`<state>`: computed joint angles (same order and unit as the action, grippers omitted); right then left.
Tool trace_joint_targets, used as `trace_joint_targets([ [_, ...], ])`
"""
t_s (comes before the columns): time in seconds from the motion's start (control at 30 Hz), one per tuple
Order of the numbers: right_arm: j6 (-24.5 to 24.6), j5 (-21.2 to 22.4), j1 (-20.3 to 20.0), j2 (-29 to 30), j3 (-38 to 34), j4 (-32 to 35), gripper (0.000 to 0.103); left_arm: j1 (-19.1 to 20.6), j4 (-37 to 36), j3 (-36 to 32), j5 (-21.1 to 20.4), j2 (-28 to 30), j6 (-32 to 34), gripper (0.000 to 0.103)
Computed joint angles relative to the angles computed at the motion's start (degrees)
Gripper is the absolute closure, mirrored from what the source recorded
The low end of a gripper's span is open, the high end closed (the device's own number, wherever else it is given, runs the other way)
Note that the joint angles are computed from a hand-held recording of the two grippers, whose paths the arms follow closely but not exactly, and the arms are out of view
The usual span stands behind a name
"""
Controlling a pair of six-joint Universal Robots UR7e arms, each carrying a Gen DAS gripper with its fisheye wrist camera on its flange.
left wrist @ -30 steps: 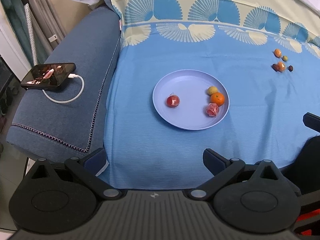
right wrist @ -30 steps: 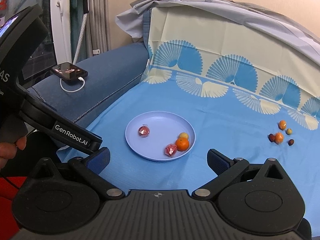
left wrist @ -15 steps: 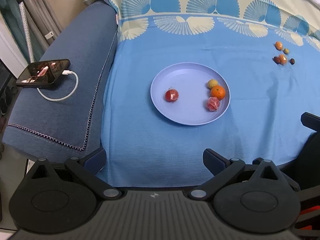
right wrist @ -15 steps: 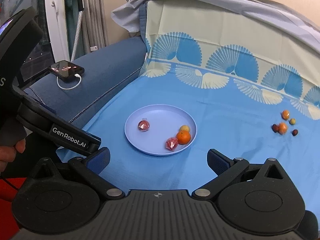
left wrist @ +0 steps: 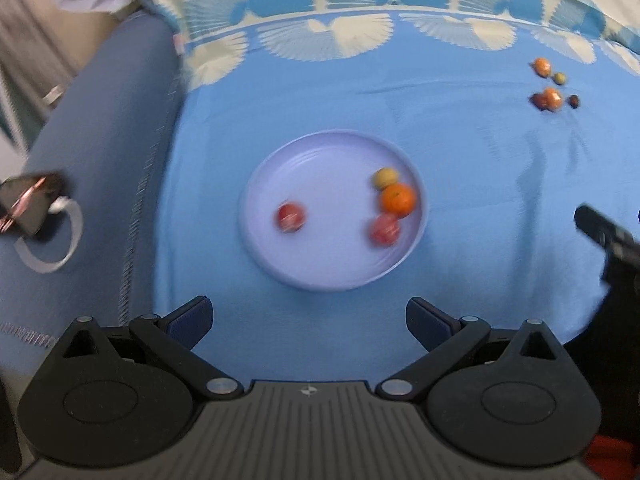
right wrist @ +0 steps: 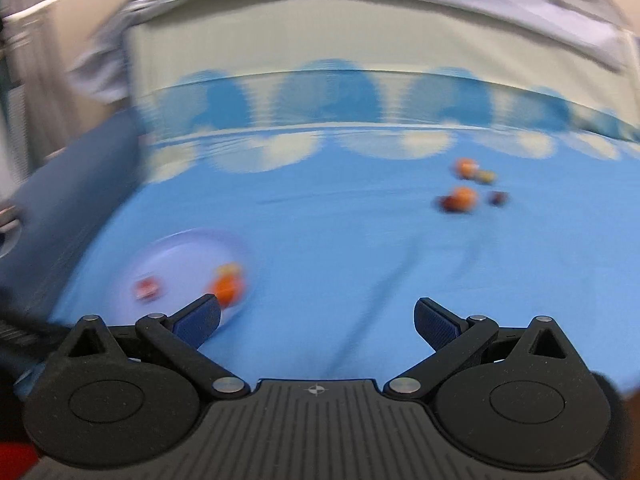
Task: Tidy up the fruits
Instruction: 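Grasp a wrapped mandarin with the left tool while the right tool grasps a red jujube, then carry the wrapped mandarin and the jujube over the lavender plate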
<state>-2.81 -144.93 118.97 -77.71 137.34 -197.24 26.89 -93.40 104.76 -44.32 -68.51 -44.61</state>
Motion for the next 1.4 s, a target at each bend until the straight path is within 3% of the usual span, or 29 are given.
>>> trace_joint_targets([
  [0.13,-4.98,-2.18,-8.25,0.29,-0.86,-9.98,0.001,1.29,-7.69,-3.93,-0.08,6.56,7.48,0.0],
  [0.3,-17.72,0.08,-19.8,3.27,-5.66,-24.01,0.001,3.27,-19.87,-12.19,0.05,17.93,22.73,0.0],
  [0.47,-18.3,5.94,-30.58,4.72,-13.55,-21.63,0.001,5.54,-30.87,-22.25,-2.1,30.62,38.05,0.0],
  [0.53,-18.62,8.89,-33.93,6.09,-16.67,-20.13,0.002,6.23,-31.81,-26.2,-2.74,35.09,41.63,0.0],
  [0.57,-19.74,11.21,-35.51,6.76,-17.97,-19.16,0.007,6.74,-31.71,-28.21,-3.44,37.04,42.8,0.0],
  [0.63,-21.94,15.23,-38.19,7.84,-20.55,-15.84,0.031,7.56,-32.58,-31.44,-4.95,40.54,45.37,0.0],
  [0.67,-22.32,16.27,-39.12,8.76,-21.92,-14.68,0.043,7.88,-33.45,-32.39,-5.49,41.75,46.83,0.0],
  [0.73,-24.64,17.19,-40.26,11.13,-23.83,-17.18,0.051,8.5,-35.79,-34.79,-7.08,44.66,51.75,0.0],
  [0.8,-30.44,17.77,-40.45,12.54,-25.0,-19.94,0.076,8.73,-36.9,-38.04,-8.91,48.01,57.45,0.0],
  [0.9,-30.75,14.44,-40.6,12.47,-25.98,-23.75,0.075,8.97,-40.44,-42.81,-11.6,52.91,64.88,0.0],
  [0.97,-30.85,10.97,-41.16,12.36,-26.7,-26.83,0.075,9.1,-39.32,-47.39,-12.9,56.4,66.41,0.003],
  [1.03,-27.06,9.27,-42.19,11.28,-26.39,-26.22,0.075,9.31,-36.35,-52.34,-13.84,59.67,66.42,0.019],
  [1.1,-23.14,10.1,-42.97,9.76,-25.39,-23.58,0.075,9.55,-32.75,-56.93,-14.19,62.52,65.92,0.023],
  [1.17,-24.22,9.89,-42.65,10.37,-26.05,-23.65,0.075,9.9,-31.08,-60.06,-15.17,64.49,65.12,0.028],
  [1.2,-23.99,10.8,-42.66,10.26,-25.9,-23.19,0.075,9.95,-29.83,-61.09,-15.94,64.94,64.76,0.049],
  [1.23,-23.95,11.5,-42.87,10.05,-25.64,-22.91,0.075,10.21,-26.82,-63.25,-16.78,65.75,64.05,0.061],
  [1.4,-23.46,12.76,-43.34,10.34,-25.3,-23.83,0.075,10.2,-27.19,-60.05,-17.33,62.62,58.93,0.062],
])
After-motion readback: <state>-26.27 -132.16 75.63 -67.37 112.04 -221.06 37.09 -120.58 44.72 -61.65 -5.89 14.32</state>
